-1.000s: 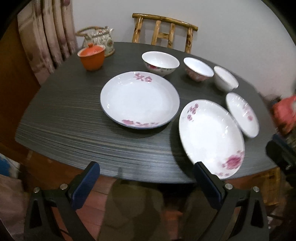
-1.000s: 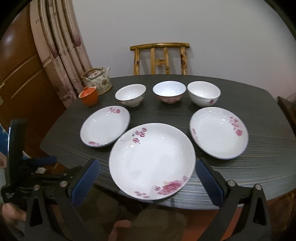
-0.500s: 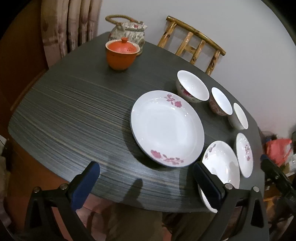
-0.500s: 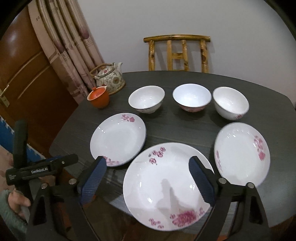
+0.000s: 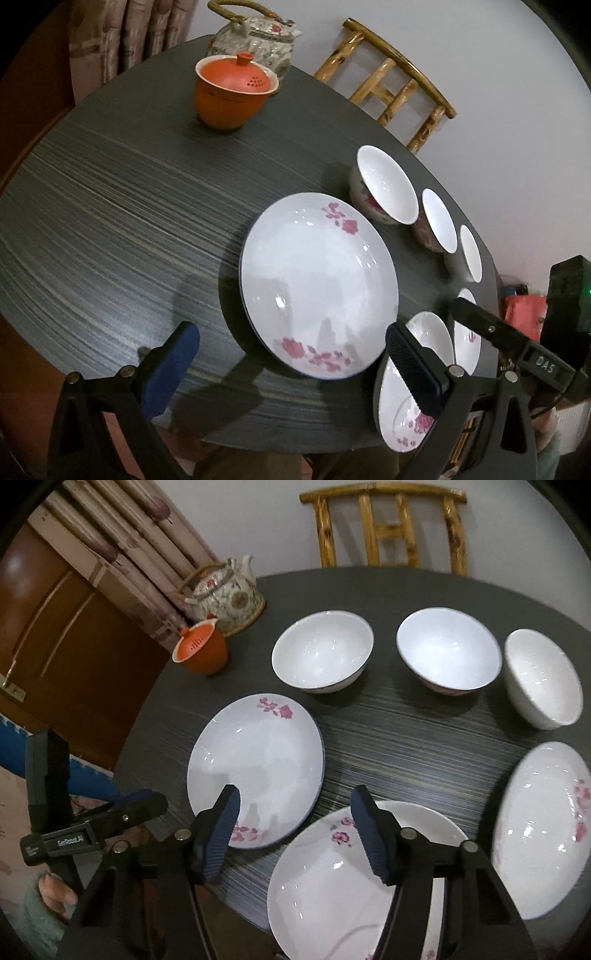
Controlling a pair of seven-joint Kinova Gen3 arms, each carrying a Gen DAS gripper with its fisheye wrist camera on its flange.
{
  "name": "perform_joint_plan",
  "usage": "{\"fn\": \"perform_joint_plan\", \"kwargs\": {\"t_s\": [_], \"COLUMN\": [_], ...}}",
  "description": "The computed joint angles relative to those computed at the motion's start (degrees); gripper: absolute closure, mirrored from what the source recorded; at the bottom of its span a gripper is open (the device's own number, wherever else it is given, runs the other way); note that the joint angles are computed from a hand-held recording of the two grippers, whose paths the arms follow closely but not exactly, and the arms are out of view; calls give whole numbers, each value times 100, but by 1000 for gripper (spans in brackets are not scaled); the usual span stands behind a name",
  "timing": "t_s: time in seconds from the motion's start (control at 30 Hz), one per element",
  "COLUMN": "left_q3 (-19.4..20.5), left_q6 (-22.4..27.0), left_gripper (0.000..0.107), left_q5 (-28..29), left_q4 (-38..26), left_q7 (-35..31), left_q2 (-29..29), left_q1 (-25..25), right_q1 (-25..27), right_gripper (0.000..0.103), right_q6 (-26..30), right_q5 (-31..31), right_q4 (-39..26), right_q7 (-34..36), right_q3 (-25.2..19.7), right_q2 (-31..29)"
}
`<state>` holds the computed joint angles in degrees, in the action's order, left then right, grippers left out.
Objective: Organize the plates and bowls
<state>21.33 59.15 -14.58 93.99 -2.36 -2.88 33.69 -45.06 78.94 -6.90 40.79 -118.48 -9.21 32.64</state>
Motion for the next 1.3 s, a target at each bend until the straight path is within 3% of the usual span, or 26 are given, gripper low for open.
{"fn": "perform_joint_plan", "kwargs": {"t_s": [0.13,0.23,0.53,0.67,0.83,1.0,1.1,1.3], "left_q3": [-153,-253,-367,-459,-525,-578,-624,-631], "left_q6": [-198,-317,-440,-563,-569,-590,-678,-598], "left_gripper": [5,22,24,39,40,41,56,69], "left_q5": [281,518,669,784,831,916,1069,1011], "left_q4": [97,180,197,209,170,181,242,245], "left_q7": [-223,-373,-561,-696,-798,-875,-976,-881], "left_q2": [7,8,177,249,352,401,400,455], "left_q1": [-114,-229,-387,-425,-432,-435,-470,-446], "right_q1": [17,11,61,152,195,174,166,205], "right_gripper": [53,58,67,81,83,85,87,91], "right_q6": [249,452,806,752,719,1176,1280,1158], "right_q5": [-113,-193,-392,-538,-553,-595,-635,-678], "right_q4": [-456,-798,-1348,-1332,-1243,-1809,-1950,-1778], "right_q7": [41,18,0,-2,13,59,72,61], "right_q3": [-29,-1,50,7,25,34,48,56], "right_q2": [348,601,1108,1195,1171,1504,1593,1537]}}
